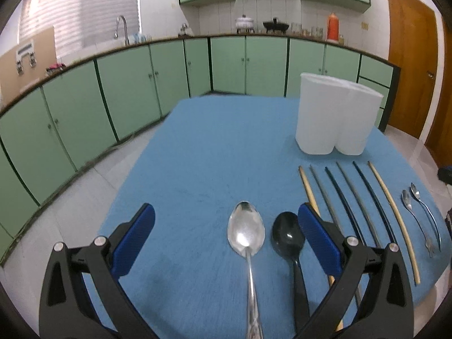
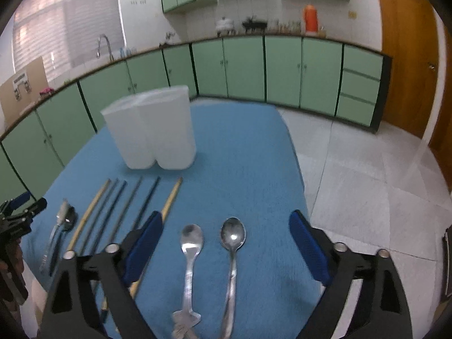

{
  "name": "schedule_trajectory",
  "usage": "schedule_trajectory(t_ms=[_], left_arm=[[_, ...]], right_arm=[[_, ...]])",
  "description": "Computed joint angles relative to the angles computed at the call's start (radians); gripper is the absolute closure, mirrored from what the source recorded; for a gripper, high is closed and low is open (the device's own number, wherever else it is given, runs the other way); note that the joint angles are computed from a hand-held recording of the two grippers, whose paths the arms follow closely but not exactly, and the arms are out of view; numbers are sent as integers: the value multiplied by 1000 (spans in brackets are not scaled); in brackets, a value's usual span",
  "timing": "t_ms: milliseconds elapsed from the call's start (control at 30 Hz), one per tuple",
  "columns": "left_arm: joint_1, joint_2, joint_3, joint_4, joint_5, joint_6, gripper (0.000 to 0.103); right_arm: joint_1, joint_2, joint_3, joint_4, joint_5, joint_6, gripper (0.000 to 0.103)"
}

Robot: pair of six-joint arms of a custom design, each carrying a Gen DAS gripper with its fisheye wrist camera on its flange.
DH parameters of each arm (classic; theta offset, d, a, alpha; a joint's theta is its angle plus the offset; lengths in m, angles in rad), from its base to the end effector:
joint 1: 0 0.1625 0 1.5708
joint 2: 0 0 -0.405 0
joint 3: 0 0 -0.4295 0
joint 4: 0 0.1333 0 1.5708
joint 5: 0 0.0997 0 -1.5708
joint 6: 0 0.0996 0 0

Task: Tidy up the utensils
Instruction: 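Grasp the large silver spoon with the left tool while the right tool grasps a silver spoon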

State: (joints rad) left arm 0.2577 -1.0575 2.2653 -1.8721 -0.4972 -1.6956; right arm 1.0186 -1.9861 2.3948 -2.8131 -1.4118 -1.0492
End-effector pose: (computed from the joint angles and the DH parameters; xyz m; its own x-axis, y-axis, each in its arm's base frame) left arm -0.3068 -0.3092 0.0060 -0.6597 -0.2353 -0.7138 0.4691 0.6131 -0.6357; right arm -0.0675 -0.3937 0.3701 -0.7552 -0.2879 0.5889 -0.6065 0.6477 -0.4612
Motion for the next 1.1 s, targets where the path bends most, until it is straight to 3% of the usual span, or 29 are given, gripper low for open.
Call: schedule_trajectory(t_ms=[100, 167, 267, 433, 600, 833, 1100], left_arm=[[38, 2, 3, -79, -12, 77, 11], [61, 8, 2, -138, -26, 138, 22], [91, 2, 15, -238, -49, 209, 24], [107, 11, 14, -285, -57, 258, 24], [123, 32, 8, -331, -66, 300, 24], [160, 48, 13, -425, -92, 367, 33], [157, 47, 33, -509, -95, 414, 43]], right_arm=[[25, 64, -36, 11, -62, -11, 27], [34, 94, -49, 14, -95, -23, 34], [46, 132, -70, 26, -137, -38, 40], [57, 167, -92, 46, -177, -43, 50], [68, 192, -104, 50, -209, -43, 52], [80, 212, -107, 25, -235, -52, 63], [83, 209, -84, -21, -234, -70, 74]])
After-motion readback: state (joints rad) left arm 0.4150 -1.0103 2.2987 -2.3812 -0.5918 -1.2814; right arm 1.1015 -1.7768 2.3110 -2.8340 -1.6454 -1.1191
